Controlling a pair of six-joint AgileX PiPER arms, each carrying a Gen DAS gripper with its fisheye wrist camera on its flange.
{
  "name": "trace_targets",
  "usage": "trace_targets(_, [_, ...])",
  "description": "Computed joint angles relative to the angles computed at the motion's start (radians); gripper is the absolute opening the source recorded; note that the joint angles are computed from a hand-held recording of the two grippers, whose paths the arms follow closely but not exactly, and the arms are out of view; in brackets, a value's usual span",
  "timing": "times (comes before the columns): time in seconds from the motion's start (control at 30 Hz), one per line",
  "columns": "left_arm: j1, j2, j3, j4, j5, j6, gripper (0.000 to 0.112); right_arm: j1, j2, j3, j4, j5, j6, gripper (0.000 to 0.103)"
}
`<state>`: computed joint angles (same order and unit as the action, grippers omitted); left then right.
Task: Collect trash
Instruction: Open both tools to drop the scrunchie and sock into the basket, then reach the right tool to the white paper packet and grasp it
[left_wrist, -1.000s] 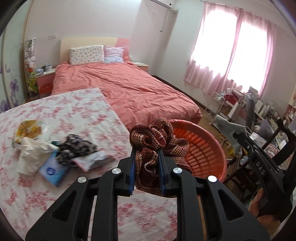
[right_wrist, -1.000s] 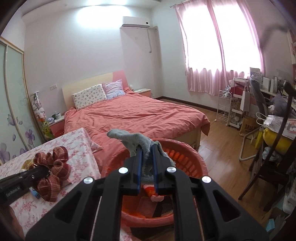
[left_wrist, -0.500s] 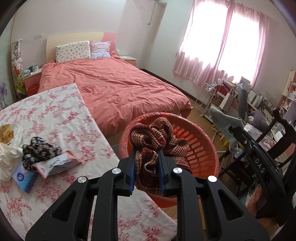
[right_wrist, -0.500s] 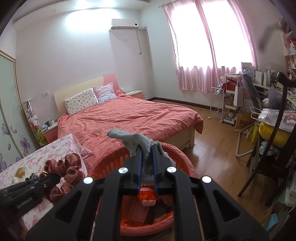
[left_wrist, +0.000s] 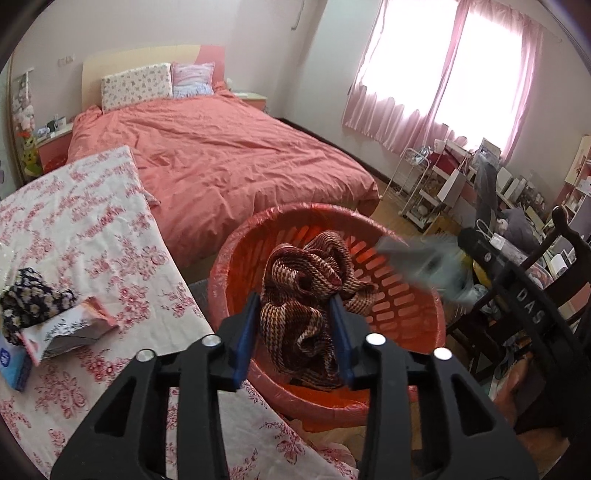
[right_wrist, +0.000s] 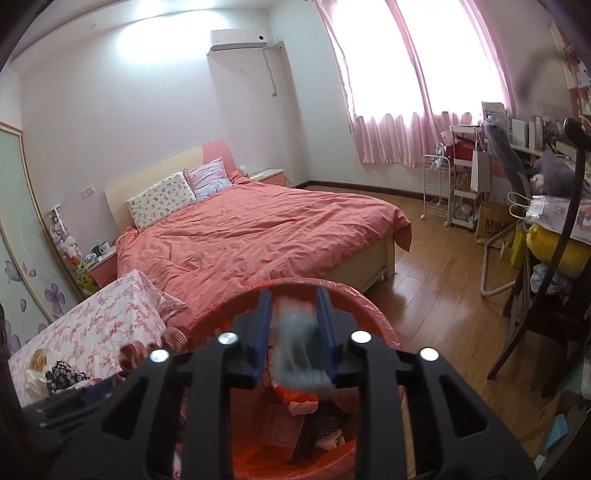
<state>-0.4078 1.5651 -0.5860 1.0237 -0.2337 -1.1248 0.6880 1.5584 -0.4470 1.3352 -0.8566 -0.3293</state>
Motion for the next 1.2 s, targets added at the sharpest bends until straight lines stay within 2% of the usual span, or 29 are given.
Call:
trace_targets(0.1, [-0.007,0.009,0.008,-0.068,0.010,0.062,0.049,0.007,0.008,0.004,0.006,-0.010,0.001,0.038])
trace_targets(0.17, [0.005,0.009,0.013,-0.019,-0.005,0.018,0.052,0.016,0.013,0.008,0.015,-0.018,0.003,0.039])
trace_targets(0.23, [-0.003,0.001,0.022,-0.053,0.007,0.050,0.057,0.023,0.015,0.014,0.019,-0.017,0.012,0.041])
trace_targets(0.4, [-0.003,-0.052,0.063,-0.150,0.040,0.154,0.057,0.052,0.020,0.012,0.056,-0.025,-0.009,0.044])
trace_targets(0.63, [0.093,-0.128,0.118,-0.173,0.056,0.232,0.059,0.125,0.021,-0.028,0.142,-0.045,-0.098,0.045])
trace_targets(0.73, [0.159,-0.166,0.148,-0.111,0.055,0.204,0.059,0.165,0.034,-0.063,0.180,-0.058,-0.149,0.045])
trace_targets(0.87, [0.292,-0.208,0.181,0.080,0.015,0.081,0.059,0.210,0.047,-0.107,0.218,-0.064,-0.211,0.045])
trace_targets(1.0, [0.452,-0.253,0.208,0.270,-0.043,-0.036,0.059,0.251,0.072,-0.162,0.248,-0.061,-0.266,0.045])
trace_targets(1.2, [0.734,-0.278,0.222,0.458,-0.158,-0.096,0.059,0.301,0.139,-0.282,0.283,-0.038,-0.365,0.045])
